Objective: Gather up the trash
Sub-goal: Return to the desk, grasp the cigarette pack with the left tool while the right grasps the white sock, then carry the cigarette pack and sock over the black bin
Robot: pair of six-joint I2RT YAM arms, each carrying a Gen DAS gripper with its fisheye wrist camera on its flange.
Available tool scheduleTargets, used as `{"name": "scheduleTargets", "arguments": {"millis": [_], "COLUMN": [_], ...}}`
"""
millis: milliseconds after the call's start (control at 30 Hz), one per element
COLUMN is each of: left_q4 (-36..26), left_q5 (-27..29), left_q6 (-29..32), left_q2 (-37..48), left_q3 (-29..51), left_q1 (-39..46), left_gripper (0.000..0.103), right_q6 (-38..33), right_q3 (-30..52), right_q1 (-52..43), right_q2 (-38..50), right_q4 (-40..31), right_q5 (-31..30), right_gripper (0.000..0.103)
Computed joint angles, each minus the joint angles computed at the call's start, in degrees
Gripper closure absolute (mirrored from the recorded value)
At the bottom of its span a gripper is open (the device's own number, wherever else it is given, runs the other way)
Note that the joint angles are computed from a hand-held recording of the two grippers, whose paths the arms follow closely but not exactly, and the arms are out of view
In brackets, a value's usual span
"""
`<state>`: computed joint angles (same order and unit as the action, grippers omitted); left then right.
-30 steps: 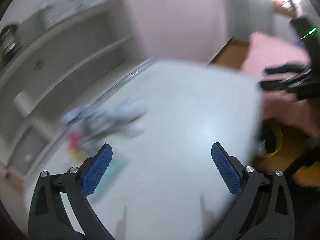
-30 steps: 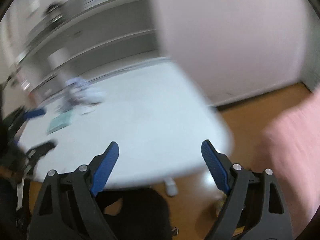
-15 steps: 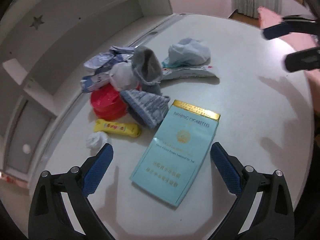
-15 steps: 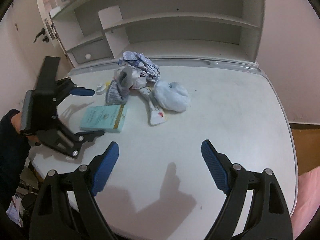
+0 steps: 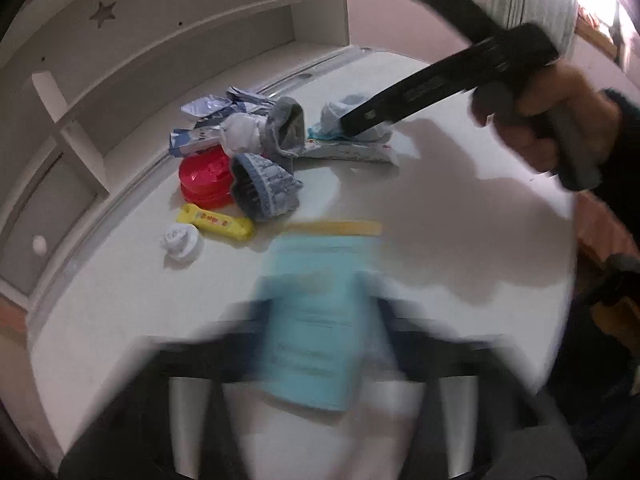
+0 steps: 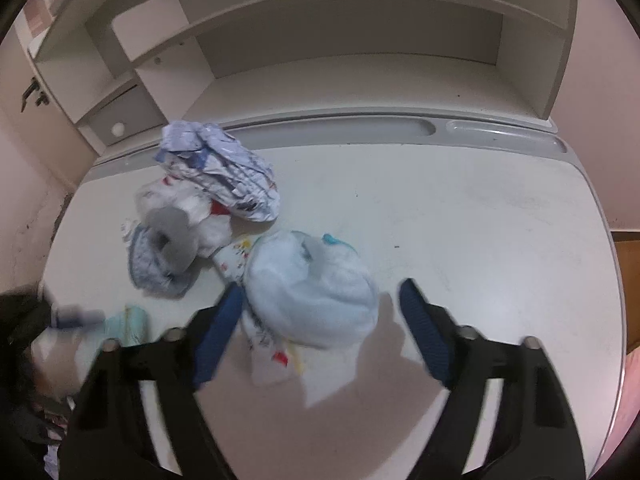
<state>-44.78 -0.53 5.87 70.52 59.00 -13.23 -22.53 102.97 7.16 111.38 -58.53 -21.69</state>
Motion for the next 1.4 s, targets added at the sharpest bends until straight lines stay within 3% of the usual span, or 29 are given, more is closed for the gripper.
{"name": "scheduleTargets", "arguments": {"millis": [33, 100, 167, 300, 333, 433, 600, 700, 767, 833, 900, 933, 1033, 1167, 1333, 1400], "left_q4": [-0.6, -0.5, -1.1, -2.2, -2.6, -2.8, -7.0, -9.3, -11.7, -12.8, -13.8, -14.4, -13.9, -11.4, -5.2, -3.7], "left_q5": [0.0, -1.5, -0.7, -0.4, -1.5, -7.2, 0.7, 0.2, 1.1, 2.7, 2.5, 2.8, 4.4, 2.3, -4.6, -2.7], "left_q6": [-1.4, -3.1, -5.3, -4.3, -3.4, -2.9, 2.0, 3.1, 3.5, 3.3, 3.4, 2.8, -2.0, -10.2, -15.6, -16.3], "left_q2": [-0.3, -0.3, 1.5, 1.5, 1.4, 1.0, 6.1, 10.9, 13.8, 15.9, 16.6, 16.7, 16.3, 17.3, 31.0, 40.1], "left_q3": [0.3, 0.2, 1.2, 1.8, 2.1, 2.8, 7.8, 10.5, 12.3, 13.9, 15.2, 15.9, 17.4, 22.4, 38.0, 47.2], "left_q1": [-0.1, -0.7, -0.4, -1.1, -1.4, -2.9, 1.6, 2.8, 3.7, 4.6, 4.4, 4.2, 1.2, -13.1, -33.5, -39.0], "left_gripper": [0.09, 0.091, 0.103, 0.102, 0.094, 0.008, 0.009, 0.013, 0.026, 0.031, 0.047, 0.048, 0.048, 0.048, 0.048, 0.048], "right_q6": [-0.3, 0.0, 0.8, -1.7, -4.0, -9.7, -21.4, -29.7, -33.2, -35.2, -35.6, -36.1, -34.4, -26.3, -17.3, -14.6], "right_q3": [-0.5, -3.2, -6.2, -12.9, -13.9, -16.4, -18.9, -17.9, -17.2, -16.0, -14.5, -13.6, -12.4, -11.9, -10.4, -7.7], "right_q1": [0.3, -0.2, -2.5, -10.2, -13.2, -20.5, -34.3, -43.8, -48.5, -52.6, -55.9, -57.5, -61.1, -64.2, -66.0, -67.1], "right_q2": [0.1, -2.2, -5.7, -15.1, -17.2, -22.0, -26.1, -24.1, -22.3, -20.3, -17.8, -16.6, -13.3, -9.2, -2.0, 2.7], "right_q4": [0.1, 2.4, 3.3, 3.1, 0.9, -4.9, -15.7, -21.7, -23.3, -24.2, -24.6, -24.9, -22.7, -13.2, -1.8, -0.1], "right_q5": [0.5, 0.4, -1.8, -6.8, -9.0, -13.1, -17.4, -18.1, -17.7, -17.3, -17.3, -17.4, -16.6, -13.0, -6.4, -4.0], "right_gripper": [0.072, 0.083, 0.085, 0.085, 0.085, 0.085, 0.084, 0.084, 0.084, 0.084, 0.084, 0.084, 0.084, 0.084, 0.084, 0.084]}}
